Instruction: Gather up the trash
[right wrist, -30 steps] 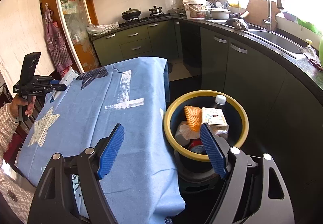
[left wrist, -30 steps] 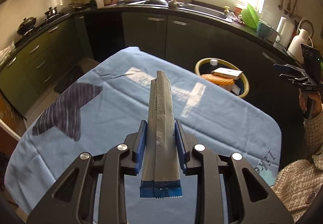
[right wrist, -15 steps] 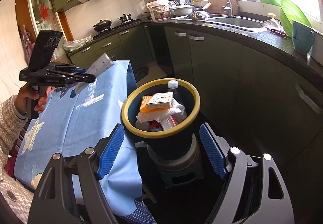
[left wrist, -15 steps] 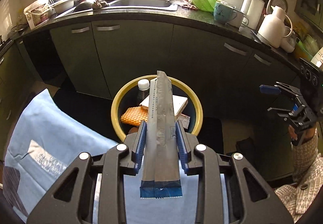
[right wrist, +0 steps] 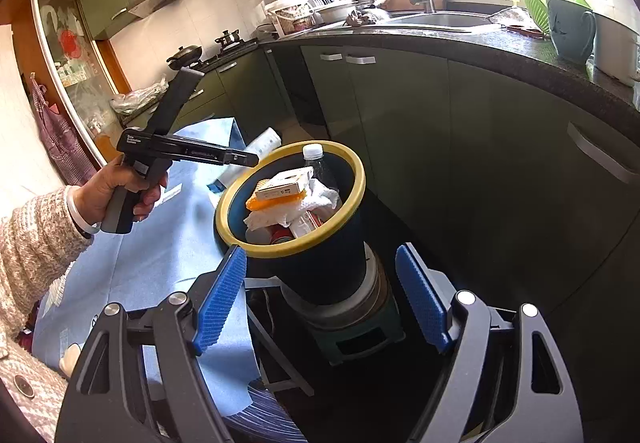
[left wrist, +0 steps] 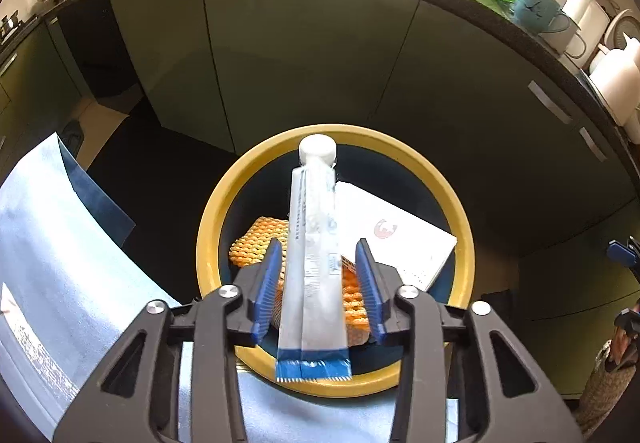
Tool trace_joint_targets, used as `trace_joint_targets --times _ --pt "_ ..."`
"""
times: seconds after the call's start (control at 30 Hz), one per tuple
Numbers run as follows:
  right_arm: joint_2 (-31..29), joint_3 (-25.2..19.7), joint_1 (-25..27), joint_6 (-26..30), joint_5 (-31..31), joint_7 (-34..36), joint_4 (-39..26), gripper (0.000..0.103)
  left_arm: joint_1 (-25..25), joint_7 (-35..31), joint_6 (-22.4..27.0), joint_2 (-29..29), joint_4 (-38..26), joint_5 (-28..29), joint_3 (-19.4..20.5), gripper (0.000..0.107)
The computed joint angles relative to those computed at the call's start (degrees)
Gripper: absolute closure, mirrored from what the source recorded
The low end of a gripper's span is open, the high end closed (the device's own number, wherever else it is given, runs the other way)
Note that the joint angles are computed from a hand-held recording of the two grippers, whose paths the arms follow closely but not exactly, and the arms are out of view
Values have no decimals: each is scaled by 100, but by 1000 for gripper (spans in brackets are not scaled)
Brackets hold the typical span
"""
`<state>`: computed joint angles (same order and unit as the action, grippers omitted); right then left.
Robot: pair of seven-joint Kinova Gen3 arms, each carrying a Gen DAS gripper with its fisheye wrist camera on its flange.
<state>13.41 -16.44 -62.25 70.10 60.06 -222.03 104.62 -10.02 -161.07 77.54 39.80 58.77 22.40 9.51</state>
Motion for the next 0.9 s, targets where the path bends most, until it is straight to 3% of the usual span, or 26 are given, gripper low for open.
trace_joint_targets --times 0.1,0.27,0.4,0.53,0.7,0.9 --pt "25 1 -4 -10 14 16 -32 26 -72 -144 -30 -151 232 61 42 58" --pt "51 11 -36 5 46 72 -94 26 -547 -497 351 -509 509 481 97 41" --pt "87 36 -21 -118 73 199 -155 26 -1303 -1262 649 -1075 1086 1144 39 26" --pt "166 76 -3 -322 150 411 -274 26 -2176 -1791 1151 -1350 1300 1964 -280 12" --pt "320 175 12 -627 245 858 -546 25 -3154 -1999 1408 -1474 1439 2726 -766 11" --pt "609 370 -81 -797 272 1574 -1097 22 -4238 -2592 843 -1835 2077 3616 -1316 11"
